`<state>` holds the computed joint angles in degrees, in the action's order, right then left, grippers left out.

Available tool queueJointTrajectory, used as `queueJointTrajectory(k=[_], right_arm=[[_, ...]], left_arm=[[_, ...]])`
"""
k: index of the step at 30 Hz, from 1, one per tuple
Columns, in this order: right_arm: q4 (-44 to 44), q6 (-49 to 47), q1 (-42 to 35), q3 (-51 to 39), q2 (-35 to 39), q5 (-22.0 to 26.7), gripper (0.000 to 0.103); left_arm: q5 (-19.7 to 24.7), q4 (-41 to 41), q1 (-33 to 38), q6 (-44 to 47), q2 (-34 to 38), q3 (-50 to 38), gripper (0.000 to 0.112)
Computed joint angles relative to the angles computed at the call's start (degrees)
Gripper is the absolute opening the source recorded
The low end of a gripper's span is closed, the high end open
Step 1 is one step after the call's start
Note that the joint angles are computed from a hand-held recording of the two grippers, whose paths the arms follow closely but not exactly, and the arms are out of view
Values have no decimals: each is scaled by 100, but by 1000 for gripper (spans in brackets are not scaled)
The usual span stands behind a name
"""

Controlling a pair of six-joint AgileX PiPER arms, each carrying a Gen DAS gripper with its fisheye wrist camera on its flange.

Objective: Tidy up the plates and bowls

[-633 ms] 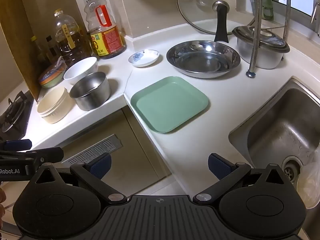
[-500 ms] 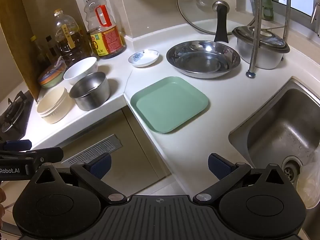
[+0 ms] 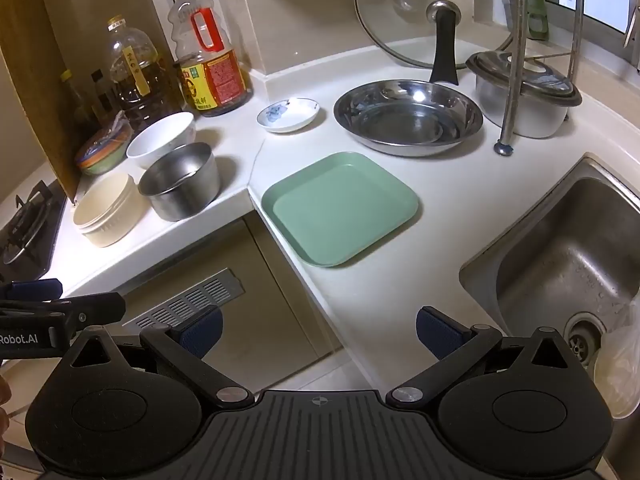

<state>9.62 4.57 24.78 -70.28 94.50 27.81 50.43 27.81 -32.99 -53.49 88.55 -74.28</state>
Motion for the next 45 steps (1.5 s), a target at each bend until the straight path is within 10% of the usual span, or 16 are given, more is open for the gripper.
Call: queueJointTrajectory(k=[45], right_arm=[[-56,38,66,-195,261,-32,103]], left_arm=[[-192,-130,284,188,164,-34,103]])
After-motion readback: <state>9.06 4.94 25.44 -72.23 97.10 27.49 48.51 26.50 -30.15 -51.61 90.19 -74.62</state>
